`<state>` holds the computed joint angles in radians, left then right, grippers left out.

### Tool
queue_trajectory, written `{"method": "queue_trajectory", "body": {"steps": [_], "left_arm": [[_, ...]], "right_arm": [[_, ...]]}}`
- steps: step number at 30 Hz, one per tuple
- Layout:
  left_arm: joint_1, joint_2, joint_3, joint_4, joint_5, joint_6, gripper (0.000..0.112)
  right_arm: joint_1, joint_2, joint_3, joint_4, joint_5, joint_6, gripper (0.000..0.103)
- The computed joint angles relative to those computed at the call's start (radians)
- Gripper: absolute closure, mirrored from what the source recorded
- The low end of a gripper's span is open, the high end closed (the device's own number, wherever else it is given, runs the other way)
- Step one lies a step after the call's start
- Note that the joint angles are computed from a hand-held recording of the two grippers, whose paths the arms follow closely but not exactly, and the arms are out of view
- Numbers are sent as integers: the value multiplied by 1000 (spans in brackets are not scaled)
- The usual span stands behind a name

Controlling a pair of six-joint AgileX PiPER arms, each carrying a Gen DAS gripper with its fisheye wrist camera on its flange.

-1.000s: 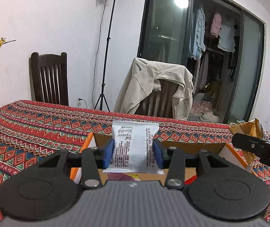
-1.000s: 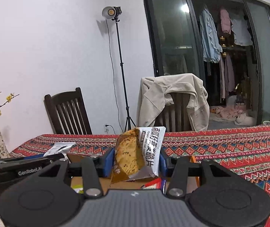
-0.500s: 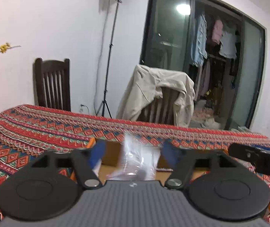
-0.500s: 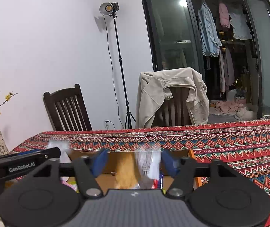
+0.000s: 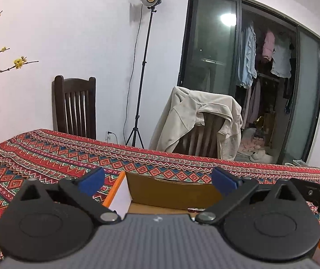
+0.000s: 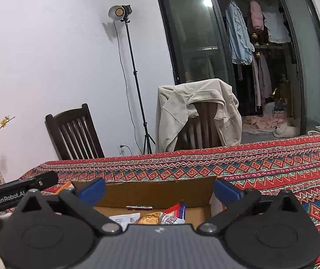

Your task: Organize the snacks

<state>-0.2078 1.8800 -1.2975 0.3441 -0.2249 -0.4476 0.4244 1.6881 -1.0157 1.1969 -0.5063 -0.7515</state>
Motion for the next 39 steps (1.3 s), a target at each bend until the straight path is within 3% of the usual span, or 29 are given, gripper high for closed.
{"method": "queue_trajectory", "body": {"steps": [8,12,18,23,29,39], "left_arm": [[-5,-74,44,70,10,-59,9],[7,-141,80,199,20,-191,9],[56,-248,164,503,-1,-476,9],[124,-361,306,619,-93,-551,9],[246,-496,502,706,-231,-549,9],[509,-620,756,878,-496,-526,9]], "right_arm": [[35,-54,42,25,-52,-11,0],[74,-102,65,48,-94,-39,0],[172,-187,118,134,-179,-143,0],[277,-269,193,210,-253,-186,0],[472,-340,282,324,-405,-227,0],[806,-332,368,489,-634,-145,0]]}}
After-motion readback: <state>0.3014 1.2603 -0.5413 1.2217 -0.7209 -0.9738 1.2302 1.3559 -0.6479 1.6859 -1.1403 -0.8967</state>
